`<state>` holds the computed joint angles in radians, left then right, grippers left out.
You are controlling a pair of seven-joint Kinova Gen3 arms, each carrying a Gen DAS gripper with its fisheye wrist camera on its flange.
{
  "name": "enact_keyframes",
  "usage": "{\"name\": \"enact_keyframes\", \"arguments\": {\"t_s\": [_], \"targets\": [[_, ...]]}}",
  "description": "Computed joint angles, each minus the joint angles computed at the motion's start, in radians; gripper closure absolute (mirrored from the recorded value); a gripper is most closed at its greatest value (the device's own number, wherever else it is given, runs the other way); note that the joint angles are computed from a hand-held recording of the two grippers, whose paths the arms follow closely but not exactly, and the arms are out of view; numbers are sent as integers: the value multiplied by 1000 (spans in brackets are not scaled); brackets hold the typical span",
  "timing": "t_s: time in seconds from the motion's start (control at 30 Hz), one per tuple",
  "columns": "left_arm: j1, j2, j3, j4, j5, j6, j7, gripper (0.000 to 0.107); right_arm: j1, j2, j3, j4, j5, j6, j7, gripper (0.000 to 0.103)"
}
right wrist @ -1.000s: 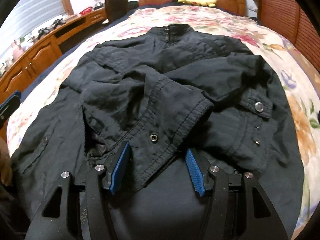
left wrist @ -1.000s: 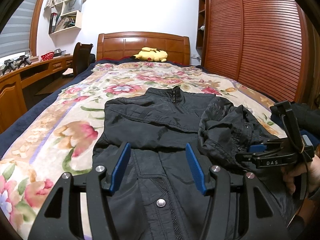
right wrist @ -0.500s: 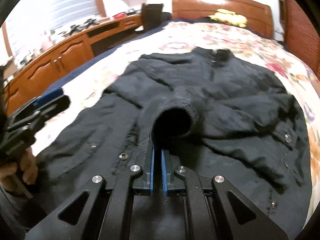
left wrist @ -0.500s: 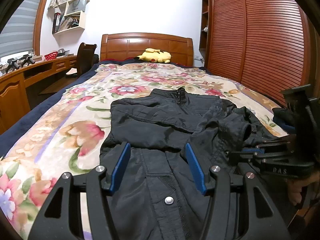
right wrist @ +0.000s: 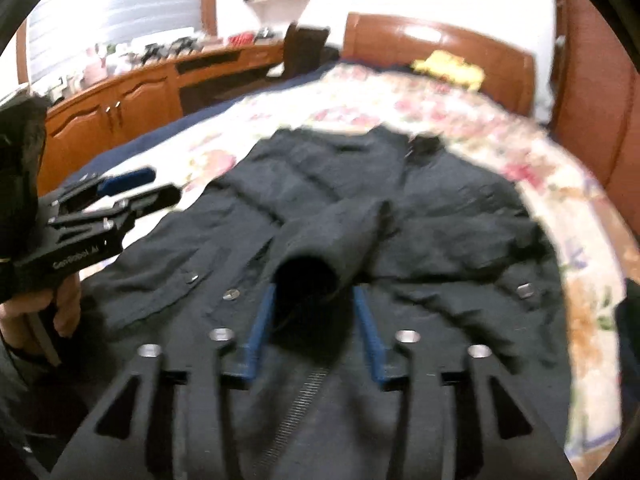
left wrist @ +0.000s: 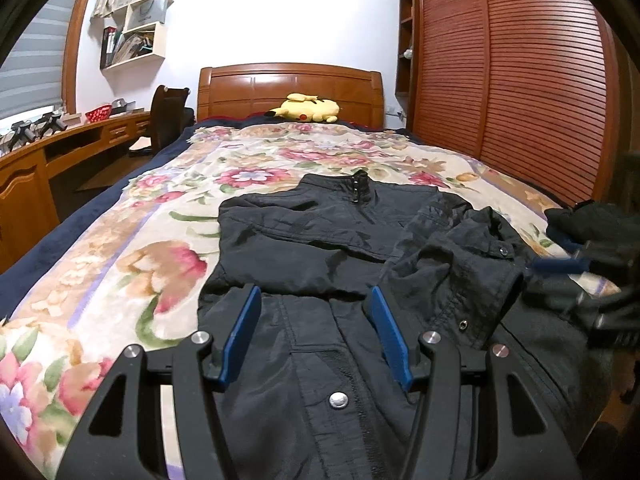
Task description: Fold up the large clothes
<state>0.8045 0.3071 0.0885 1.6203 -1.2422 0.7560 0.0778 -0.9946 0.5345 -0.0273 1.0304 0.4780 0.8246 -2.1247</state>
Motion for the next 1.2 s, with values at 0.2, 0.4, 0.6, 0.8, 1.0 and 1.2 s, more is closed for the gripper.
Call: {"name": "enact_keyframes", "arguments": {"t_s": [0.2,0.4,0.6,0.8,1.0,1.2], "targets": [[0,17,7,-31,46,-24,-82,51,-51,-44,84,91,186,-8,-166,45],[15,56,-9,-88,119,-20,-171,51,-19,-16,76,99,231,0,-265,45],[29,103,-35,-152,217,1,-279,51,26,5,77,116,226,-40,-344,45],[44,139,-63,-202,299,27,-369,51,57,-23,85,187,211,-148,-378,45],[23,162,-60,-277,418,56,-497,51,43,-29,108,211,267,-134,-386,45],[-11,170,-62,-337,555,31,-608,51,87,-42,76,230,234,-162,-371,45]]}}
